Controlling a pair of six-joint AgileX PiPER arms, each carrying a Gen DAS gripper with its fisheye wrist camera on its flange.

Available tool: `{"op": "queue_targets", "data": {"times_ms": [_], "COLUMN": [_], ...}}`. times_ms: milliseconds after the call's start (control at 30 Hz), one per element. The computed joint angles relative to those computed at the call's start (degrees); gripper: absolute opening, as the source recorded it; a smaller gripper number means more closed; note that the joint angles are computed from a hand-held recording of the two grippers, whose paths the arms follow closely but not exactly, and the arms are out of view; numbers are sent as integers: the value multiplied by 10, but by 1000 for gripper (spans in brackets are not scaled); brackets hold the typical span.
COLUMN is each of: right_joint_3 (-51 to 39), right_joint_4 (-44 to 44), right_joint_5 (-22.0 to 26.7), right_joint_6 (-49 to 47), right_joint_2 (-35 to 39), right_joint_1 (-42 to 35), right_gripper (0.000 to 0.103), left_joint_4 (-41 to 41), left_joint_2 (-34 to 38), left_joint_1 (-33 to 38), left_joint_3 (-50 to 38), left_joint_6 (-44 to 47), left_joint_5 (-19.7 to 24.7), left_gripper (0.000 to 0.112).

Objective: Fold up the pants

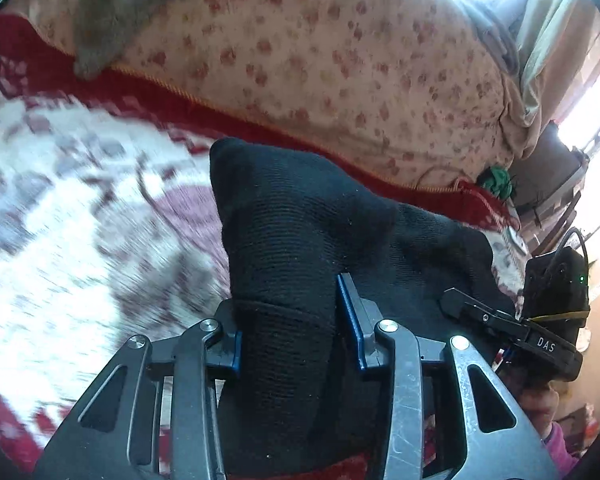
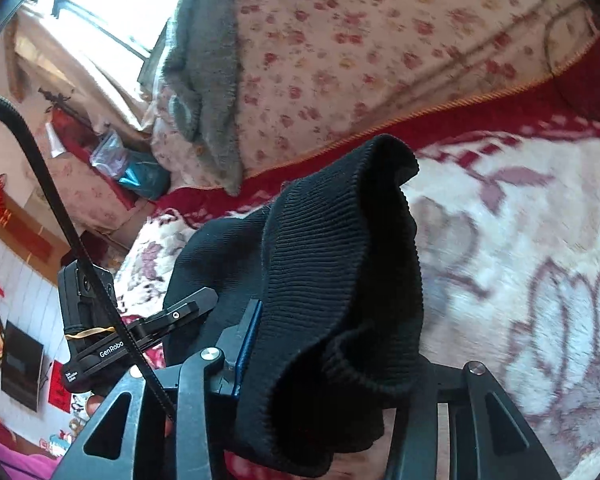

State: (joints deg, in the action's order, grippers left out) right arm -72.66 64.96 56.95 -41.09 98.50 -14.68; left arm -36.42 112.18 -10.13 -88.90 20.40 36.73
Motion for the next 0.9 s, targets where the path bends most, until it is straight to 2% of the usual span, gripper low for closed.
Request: {"op": "queue_targets", "data": {"times_ms": [267, 533, 767, 900], "right_joint_3": [-85, -255, -395, -465], "right_joint_4": [5, -68, -134, -174], "right_joint_5": [-33, -62, -43, -15], "right_joint_6": [76, 184, 271, 310], "right_joint_2": [17, 119, 221, 278], "right_joint_1": [110, 235, 284, 299], "right_gripper": [42, 42, 42, 43], "left_joint_4": [51, 44, 32, 39], "left_joint_2": [-56, -55, -13, 19], "left_joint_1": [79, 178, 220, 234], "left_joint_3": [-18, -16, -35, -48], "left_joint_6": [-21, 5, 16, 8], "left_joint_5": [37, 39, 44, 53], "left_gripper": [37, 37, 37, 37]}}
